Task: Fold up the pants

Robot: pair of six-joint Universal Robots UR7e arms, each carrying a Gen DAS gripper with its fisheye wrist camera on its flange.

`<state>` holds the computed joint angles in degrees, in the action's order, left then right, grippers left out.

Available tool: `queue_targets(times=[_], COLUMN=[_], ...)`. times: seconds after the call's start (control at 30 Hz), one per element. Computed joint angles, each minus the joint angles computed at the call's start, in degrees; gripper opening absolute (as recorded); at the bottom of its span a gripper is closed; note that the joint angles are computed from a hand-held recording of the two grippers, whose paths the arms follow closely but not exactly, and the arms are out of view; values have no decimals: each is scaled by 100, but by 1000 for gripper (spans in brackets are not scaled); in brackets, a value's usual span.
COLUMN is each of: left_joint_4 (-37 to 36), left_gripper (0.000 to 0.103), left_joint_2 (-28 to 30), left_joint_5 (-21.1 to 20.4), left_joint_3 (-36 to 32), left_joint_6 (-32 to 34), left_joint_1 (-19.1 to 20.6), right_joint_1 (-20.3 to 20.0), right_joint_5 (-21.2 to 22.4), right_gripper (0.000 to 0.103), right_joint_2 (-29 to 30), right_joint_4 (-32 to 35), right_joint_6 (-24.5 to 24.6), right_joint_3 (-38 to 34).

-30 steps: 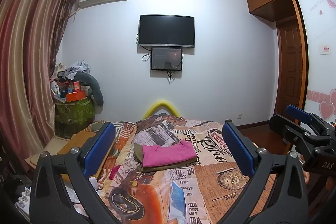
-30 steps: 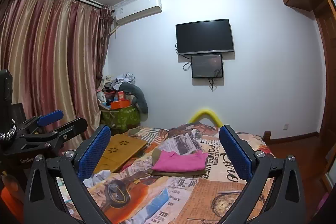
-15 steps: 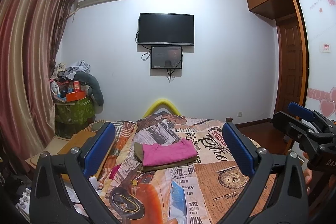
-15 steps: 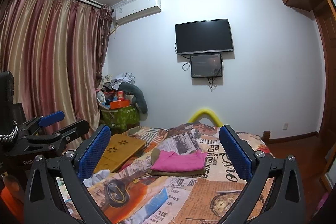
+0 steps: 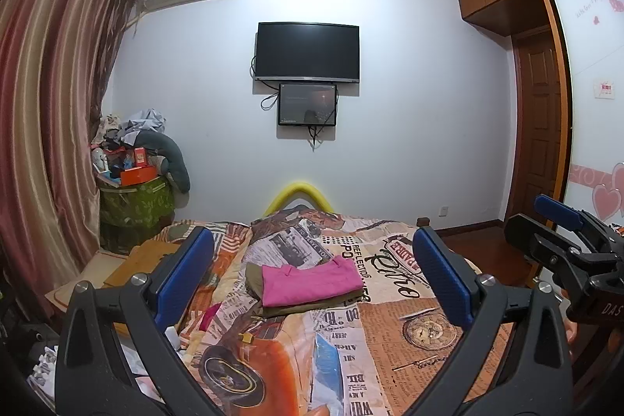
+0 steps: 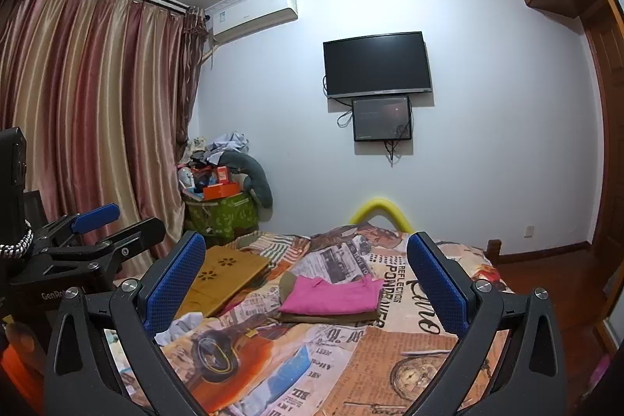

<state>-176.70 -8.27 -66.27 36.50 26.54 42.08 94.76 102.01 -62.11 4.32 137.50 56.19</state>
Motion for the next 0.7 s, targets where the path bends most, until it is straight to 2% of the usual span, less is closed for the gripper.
queue_targets(times=[0.33,0.7], left_joint_4=[78,276], left_gripper=[103,103], left_joint_2=[18,-56], left_joint_5=[-9,-201], left_joint_3=[-47,3], left_joint_6=[-44,-227], left_joint_1=[-9,23], right_joint_1=[-8,-9], right_joint_5=[4,2], right_gripper=[103,103], right_joint_2=[-4,-2], right_joint_4=[25,38], right_joint_6=[33,43], right_joint_3=[-27,-33])
